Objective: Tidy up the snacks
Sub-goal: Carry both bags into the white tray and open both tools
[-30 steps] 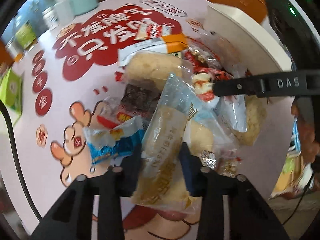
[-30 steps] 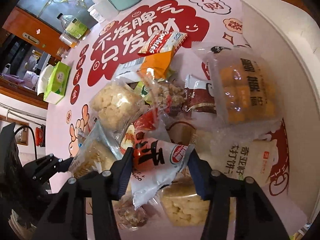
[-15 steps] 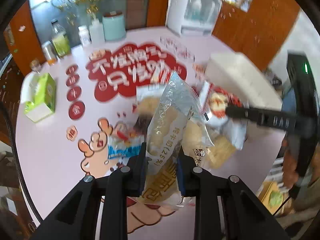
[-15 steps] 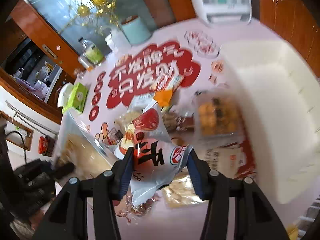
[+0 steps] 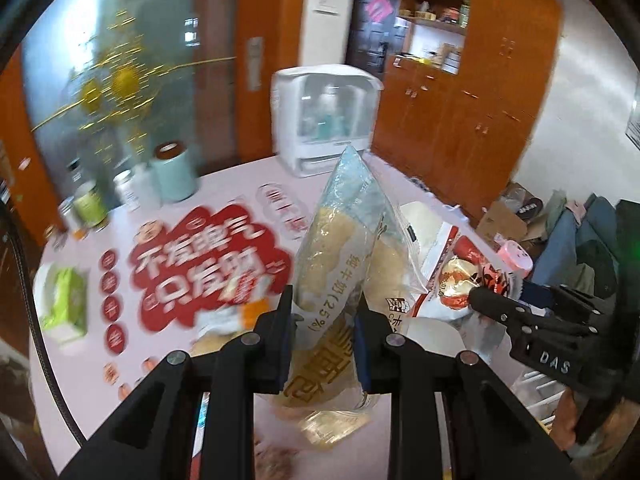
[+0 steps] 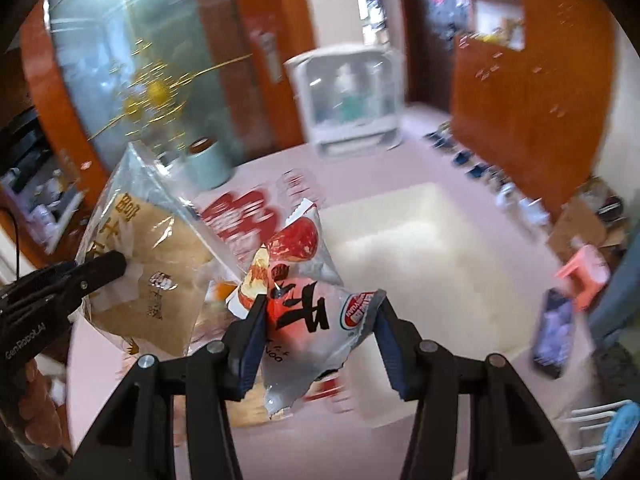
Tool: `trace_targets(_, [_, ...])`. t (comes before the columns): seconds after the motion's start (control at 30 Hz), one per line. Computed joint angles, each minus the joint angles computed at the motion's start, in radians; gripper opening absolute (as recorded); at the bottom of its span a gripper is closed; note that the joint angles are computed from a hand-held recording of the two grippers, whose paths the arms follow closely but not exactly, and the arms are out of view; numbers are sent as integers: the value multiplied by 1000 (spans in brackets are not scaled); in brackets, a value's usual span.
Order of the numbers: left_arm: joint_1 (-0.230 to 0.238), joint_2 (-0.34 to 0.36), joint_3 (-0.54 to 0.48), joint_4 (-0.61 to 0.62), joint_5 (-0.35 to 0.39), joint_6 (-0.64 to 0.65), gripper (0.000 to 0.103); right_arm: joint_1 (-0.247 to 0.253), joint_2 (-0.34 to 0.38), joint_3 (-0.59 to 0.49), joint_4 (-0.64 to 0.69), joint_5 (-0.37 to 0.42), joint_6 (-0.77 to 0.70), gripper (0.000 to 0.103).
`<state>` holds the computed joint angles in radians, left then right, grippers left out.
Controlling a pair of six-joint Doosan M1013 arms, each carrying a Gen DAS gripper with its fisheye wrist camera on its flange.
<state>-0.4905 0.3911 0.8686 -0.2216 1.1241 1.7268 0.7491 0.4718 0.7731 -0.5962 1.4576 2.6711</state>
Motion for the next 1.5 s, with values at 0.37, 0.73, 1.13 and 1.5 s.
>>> trace_targets(0.37, [-162, 208, -252, 135, 94, -138, 24, -107, -82, 165, -35, 78, 6, 54])
trace_targets(0.73, [-223, 297, -343, 279, 115, -157, 96, -160, -108, 260, 77, 12, -51, 65])
trace_targets(1.13, [-183, 213, -235, 219, 81, -181, 97, -143, -145, 304, 116, -87, 24, 74])
trace_targets(1.5, [-119, 25, 17, 260, -65, -294, 97, -108, -171, 314, 81, -119, 118, 74])
